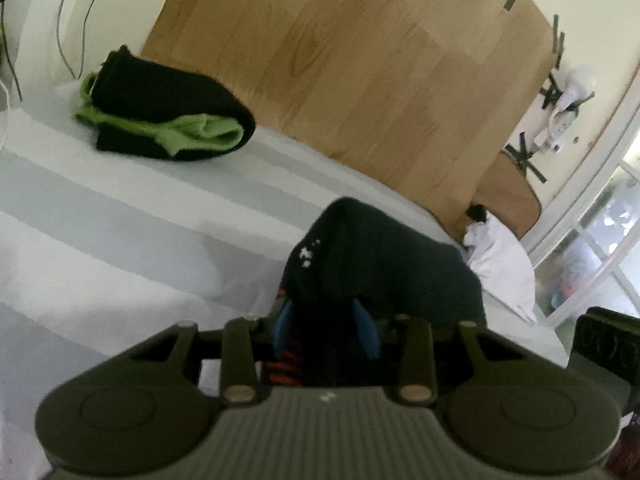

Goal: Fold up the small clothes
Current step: 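Grip the folded black sweater bundle with both grippers and lift it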

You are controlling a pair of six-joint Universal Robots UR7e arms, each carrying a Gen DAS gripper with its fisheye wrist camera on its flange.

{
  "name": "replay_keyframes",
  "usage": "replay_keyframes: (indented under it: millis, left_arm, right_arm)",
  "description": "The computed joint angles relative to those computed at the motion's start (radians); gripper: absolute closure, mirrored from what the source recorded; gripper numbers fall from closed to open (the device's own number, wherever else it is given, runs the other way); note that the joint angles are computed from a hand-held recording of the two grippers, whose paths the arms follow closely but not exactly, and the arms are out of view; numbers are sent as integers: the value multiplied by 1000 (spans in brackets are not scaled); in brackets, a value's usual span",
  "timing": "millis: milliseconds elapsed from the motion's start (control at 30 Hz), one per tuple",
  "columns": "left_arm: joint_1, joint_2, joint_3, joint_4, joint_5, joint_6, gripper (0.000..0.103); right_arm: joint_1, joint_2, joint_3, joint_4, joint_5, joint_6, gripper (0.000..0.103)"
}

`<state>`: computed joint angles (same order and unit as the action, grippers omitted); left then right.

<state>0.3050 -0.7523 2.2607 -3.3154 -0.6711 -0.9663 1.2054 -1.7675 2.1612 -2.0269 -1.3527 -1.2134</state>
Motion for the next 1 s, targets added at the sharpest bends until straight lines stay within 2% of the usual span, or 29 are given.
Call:
replay_keyframes:
  millis: [33,133,200,267,333,433,500,567,633,667,800,900,1000]
  left_arm:
    - [-2,-5,2,2,-2,-4,70]
    - [-26,-33,25,-14,31,-2,67]
    - [-51,-45,41,-76,69,30,64]
    - [-60,-42,33,-129,80,82,64]
    - [-57,-17,4,-196,65,180,66]
    - [-31,25,-52,-248,14,288,72]
    - [2,50,-89,-243,-25,322,76]
    - [39,65,-114,-211,-58,308,81]
    - [80,69,-139,-111,-88,246,87]
    - [92,78,-143,-98,-92,232,87]
    - [126,96,-128,-198,-141,247,86]
    - [149,105,-121,-249,-169,259,86]
    - [156,101,-120,-251,-183,247,86]
  right_arm:
    - [-7,-2,-17,34,12,5,101]
    - [-38,-18,-77,160,76,-2,90]
    - [-56,-39,-79,142,152,-18,77]
    - [-55,-44,-76,62,208,17,76]
    - [-47,-34,-86,-20,228,76,76]
    - [4,15,-72,-180,191,165,76]
    - [22,49,-77,-224,153,183,77]
    - [55,96,-68,-292,87,222,77]
    - [61,133,-77,-308,52,255,78]
    - [60,143,-73,-328,50,265,80]
    - [48,139,-68,-338,57,282,82]
    - [46,127,-47,-376,55,258,82]
    - [39,127,-58,-358,68,255,82]
